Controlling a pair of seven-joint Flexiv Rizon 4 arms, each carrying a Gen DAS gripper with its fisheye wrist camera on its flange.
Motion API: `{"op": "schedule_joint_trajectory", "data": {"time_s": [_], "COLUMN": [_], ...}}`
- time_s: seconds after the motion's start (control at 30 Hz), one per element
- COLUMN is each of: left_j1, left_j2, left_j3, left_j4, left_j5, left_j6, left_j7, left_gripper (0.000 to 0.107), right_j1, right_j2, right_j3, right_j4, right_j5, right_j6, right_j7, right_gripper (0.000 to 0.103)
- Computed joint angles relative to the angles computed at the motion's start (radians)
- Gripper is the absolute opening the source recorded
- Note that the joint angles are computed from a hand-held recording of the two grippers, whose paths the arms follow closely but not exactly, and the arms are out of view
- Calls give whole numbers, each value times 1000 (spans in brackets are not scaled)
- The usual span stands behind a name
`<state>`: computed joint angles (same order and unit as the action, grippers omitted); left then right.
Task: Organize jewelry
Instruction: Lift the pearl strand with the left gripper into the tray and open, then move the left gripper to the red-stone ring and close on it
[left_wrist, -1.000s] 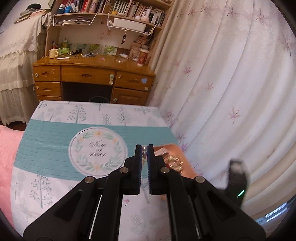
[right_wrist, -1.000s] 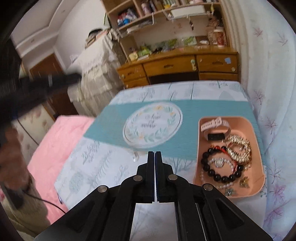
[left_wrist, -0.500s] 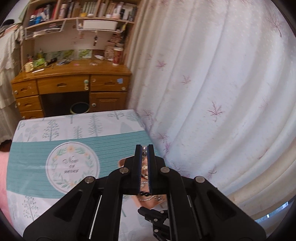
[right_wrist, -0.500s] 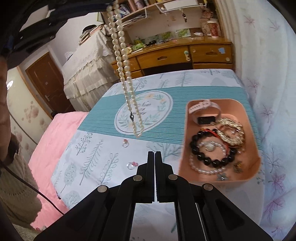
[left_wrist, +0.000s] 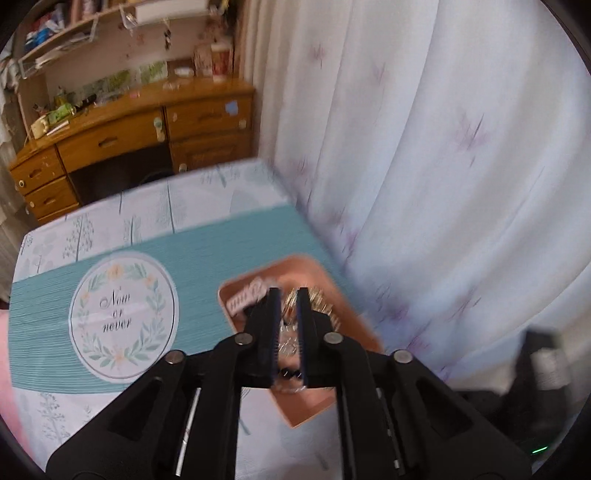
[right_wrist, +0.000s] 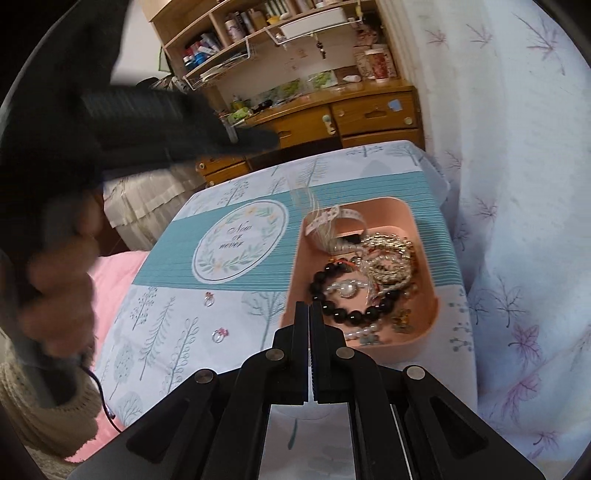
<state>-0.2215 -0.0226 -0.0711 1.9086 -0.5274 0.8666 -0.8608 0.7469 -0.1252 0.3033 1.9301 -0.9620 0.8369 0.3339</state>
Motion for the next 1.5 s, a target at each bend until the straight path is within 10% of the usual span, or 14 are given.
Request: {"op": "schedule_joint_trajectory", "data": {"time_s": [0.17, 1.23, 1.5], "left_j1": [15, 212, 289], "left_j2": [-27, 47, -51], "left_j3": [5, 132, 143], "left_j4": [13, 86, 38], "left_j5": [7, 3, 10], "left_j6": [-52, -105, -245], "left_j7": [-18, 80, -30], "left_gripper": [34, 35, 36], "right_j1": [-14, 97, 117], "right_j2": [19, -200, -293], "right_j3": [2, -55, -65], "right_j4": [26, -253, -333], "right_j5": [0, 173, 324], "right_j6": [4, 36, 103], "right_j7": [23, -297, -396], "right_gripper": [1, 5, 11]}}
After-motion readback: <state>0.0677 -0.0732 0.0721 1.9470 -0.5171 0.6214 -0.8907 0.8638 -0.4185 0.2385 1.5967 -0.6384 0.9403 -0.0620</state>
